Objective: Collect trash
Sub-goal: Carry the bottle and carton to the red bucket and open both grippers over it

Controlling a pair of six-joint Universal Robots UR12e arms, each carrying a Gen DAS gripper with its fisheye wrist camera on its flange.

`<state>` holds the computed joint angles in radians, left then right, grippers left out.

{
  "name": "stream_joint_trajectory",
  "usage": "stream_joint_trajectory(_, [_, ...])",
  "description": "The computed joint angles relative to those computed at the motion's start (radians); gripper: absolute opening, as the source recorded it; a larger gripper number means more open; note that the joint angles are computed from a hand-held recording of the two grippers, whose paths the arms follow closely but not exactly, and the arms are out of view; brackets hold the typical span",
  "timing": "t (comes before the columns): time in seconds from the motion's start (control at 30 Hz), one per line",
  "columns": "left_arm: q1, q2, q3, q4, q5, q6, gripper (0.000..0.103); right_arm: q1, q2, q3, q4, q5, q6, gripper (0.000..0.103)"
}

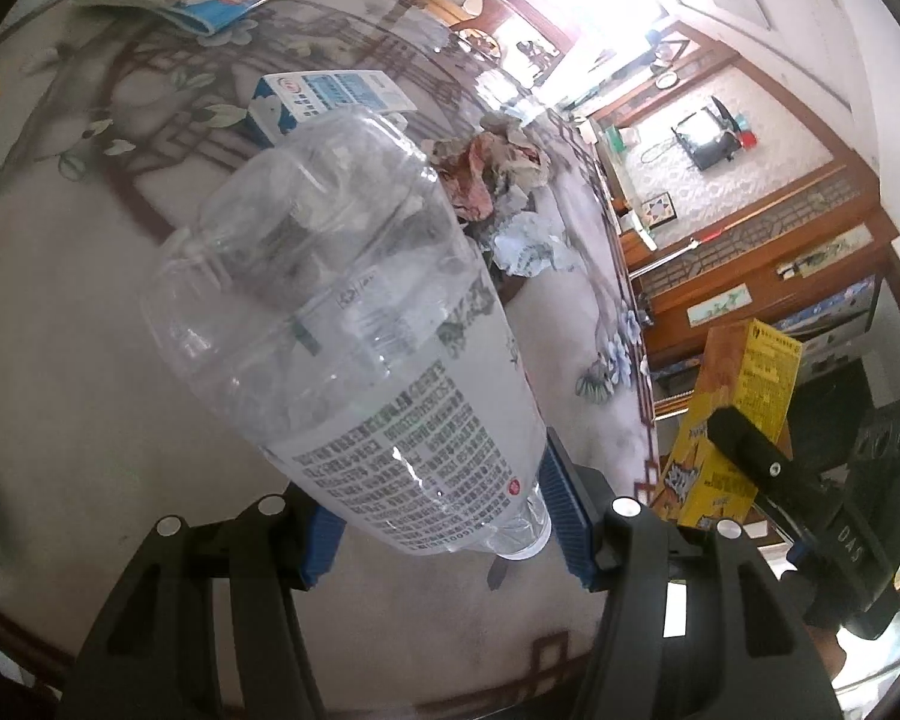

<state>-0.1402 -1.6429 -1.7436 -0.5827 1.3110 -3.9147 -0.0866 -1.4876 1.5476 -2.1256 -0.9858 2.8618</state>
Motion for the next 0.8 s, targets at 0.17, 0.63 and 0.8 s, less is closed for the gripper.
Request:
stream_joint_trajectory(0.17, [-0.020, -0.011, 0.020, -0.015, 0.034, 0.040, 0.055, -0.042, -0.016, 0.039, 0.004, 0.047, 0.022, 0.065])
stream_joint_trajectory(0.63, [-0.051, -0.037, 0.061, -0.049, 0.112, 0.114, 0.055, -0.091, -0.020, 0.069, -0.023, 0.154, 0.087, 0.065])
stream_joint_trajectory(0.8, [-0.059, -0.042, 0.070, -0.071, 0.137, 0.122, 0.055, -0.096, -0.019, 0.070, -0.023, 0.165, 0.097, 0.065])
